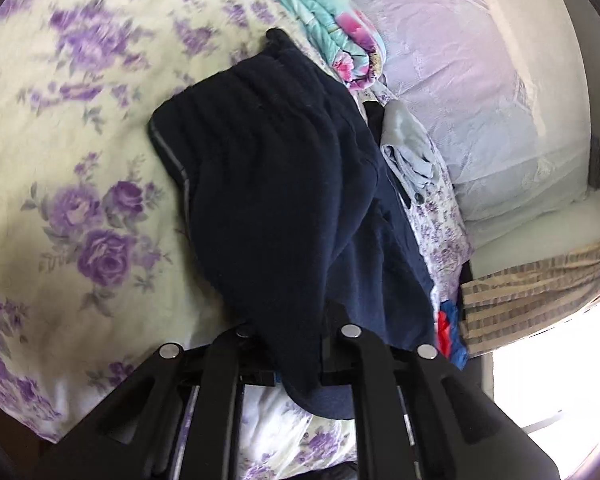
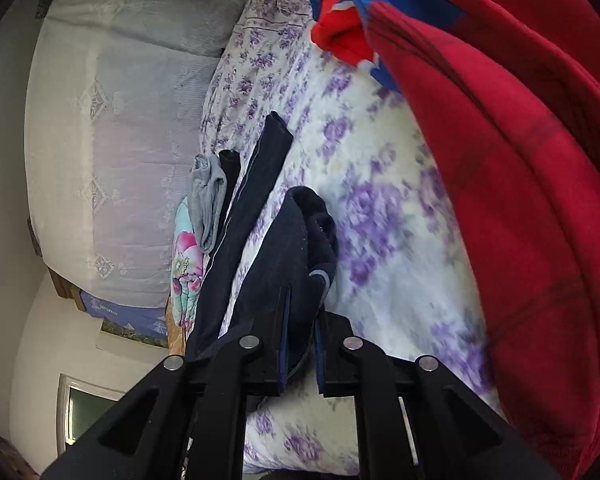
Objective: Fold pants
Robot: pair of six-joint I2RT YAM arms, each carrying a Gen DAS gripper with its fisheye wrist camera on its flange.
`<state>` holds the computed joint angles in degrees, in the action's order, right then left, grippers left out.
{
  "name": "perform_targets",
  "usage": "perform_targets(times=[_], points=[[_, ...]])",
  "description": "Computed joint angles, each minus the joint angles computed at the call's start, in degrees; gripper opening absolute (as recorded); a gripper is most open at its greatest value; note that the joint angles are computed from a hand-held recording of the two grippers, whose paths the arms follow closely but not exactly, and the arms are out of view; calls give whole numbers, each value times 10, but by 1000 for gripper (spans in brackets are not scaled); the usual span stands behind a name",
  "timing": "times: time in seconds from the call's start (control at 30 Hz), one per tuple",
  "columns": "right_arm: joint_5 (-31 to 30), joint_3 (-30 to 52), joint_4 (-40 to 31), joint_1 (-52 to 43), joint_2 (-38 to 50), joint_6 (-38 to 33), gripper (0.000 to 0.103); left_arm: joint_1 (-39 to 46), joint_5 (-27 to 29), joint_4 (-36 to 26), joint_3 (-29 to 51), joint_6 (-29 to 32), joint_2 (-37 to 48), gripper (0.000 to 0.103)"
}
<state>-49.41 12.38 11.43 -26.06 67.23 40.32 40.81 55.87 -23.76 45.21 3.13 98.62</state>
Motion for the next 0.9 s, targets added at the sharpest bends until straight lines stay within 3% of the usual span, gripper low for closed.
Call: perform_targets(times=[0.07, 0.17, 0.33, 0.4, 0.57, 0.67, 0.73, 0.8, 0.87, 0.9], points=[[0, 4, -8, 7, -4, -5, 10, -6, 2, -23, 30, 0, 21, 9], [20, 86, -42, 40, 14, -17, 10, -33, -13, -32, 69, -16, -3, 9], [53, 251, -46, 106, -6, 5, 10, -28, 31, -12, 107, -81, -83, 9], [51, 273, -62, 107, -37, -22, 10, -16, 44, -27, 109, -66, -103, 10], [46, 163, -146, 57, -72, -115, 10, -1, 6, -58, 48, 23, -65, 10], [15, 65, -100, -17, 36, -132, 10, 10, 16, -77, 33, 72, 38, 11], [-29, 26, -19, -59, 117, -121, 10, 24, 30, -76, 28, 88, 55, 11], [-31, 19, -17, -58, 91, -117, 10, 28, 30, -94, 36, 100, 50, 12], [-4, 31, -41, -39, 63, -119, 15, 19, -9, -85, 30, 98, 18, 21], [31, 50, -84, -25, 58, -136, 21, 17, -41, -61, 15, 86, -10, 33]])
